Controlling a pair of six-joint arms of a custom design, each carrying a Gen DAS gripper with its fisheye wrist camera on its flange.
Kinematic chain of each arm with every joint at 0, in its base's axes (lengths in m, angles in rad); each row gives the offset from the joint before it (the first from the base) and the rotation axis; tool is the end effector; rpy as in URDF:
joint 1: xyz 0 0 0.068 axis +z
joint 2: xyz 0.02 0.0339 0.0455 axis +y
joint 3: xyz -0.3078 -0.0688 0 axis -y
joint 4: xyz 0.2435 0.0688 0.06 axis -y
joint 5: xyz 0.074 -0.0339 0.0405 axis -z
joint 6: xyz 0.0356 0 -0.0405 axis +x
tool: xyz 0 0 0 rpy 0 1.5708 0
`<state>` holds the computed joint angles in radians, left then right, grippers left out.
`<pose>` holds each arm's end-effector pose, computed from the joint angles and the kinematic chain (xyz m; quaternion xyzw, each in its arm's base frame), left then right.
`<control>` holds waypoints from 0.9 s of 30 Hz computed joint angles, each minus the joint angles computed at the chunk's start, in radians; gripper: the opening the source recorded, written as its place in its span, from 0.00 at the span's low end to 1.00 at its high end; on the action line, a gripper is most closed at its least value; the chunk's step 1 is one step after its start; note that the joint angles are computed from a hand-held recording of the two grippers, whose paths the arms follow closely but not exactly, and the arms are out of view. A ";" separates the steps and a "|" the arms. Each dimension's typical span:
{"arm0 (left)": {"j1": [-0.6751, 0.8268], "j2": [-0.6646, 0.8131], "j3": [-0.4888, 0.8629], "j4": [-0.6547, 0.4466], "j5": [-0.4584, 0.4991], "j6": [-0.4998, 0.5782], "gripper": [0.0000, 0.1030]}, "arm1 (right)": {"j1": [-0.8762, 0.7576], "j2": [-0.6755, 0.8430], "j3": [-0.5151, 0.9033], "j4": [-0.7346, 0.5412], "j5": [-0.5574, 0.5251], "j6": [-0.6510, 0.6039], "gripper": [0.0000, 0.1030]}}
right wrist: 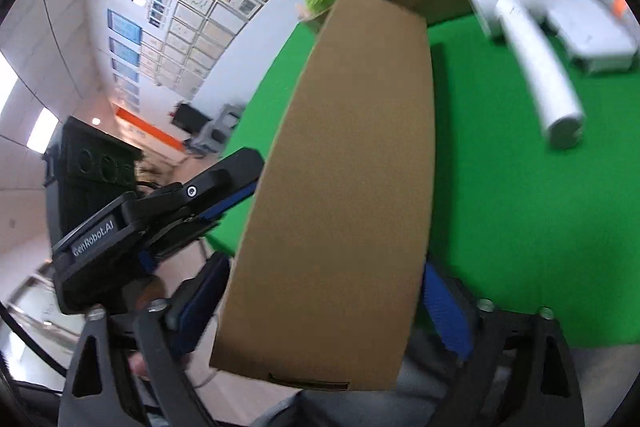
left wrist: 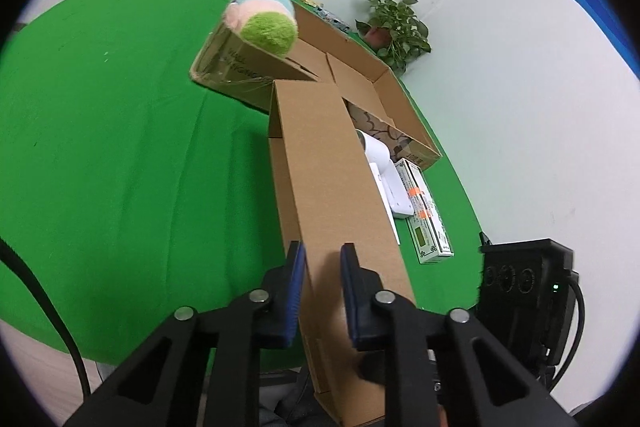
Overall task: Organize objects
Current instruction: 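Lift the brown box with the right gripper and tilt it upright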
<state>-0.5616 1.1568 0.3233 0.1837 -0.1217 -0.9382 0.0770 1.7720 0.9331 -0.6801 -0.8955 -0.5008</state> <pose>0.1643 -0.0982 0.1892 -0.1939 0.8733 -0.2625 0.3617 0.2908 0.0503 0.1779 -0.2675 0.8606 0.4182 0.1138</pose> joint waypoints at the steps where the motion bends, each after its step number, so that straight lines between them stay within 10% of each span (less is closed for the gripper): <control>1: -0.003 0.024 0.015 0.008 0.002 0.010 0.16 | -0.005 -0.025 -0.011 0.031 0.025 0.010 1.00; 17: -0.044 0.378 0.326 0.048 0.119 0.211 0.16 | -0.072 -0.388 -0.087 0.203 0.292 -0.077 0.95; 19: -0.064 0.406 0.374 0.014 0.103 0.244 0.16 | -0.056 -0.395 -0.105 0.239 0.331 -0.045 0.88; 24: -0.124 0.337 0.360 -0.059 -0.074 0.265 0.22 | -0.105 -0.294 -0.079 0.229 0.366 0.011 0.35; 27: -0.122 0.269 0.298 -0.115 -0.135 0.215 0.22 | -0.124 -0.237 -0.069 0.205 0.329 0.000 0.26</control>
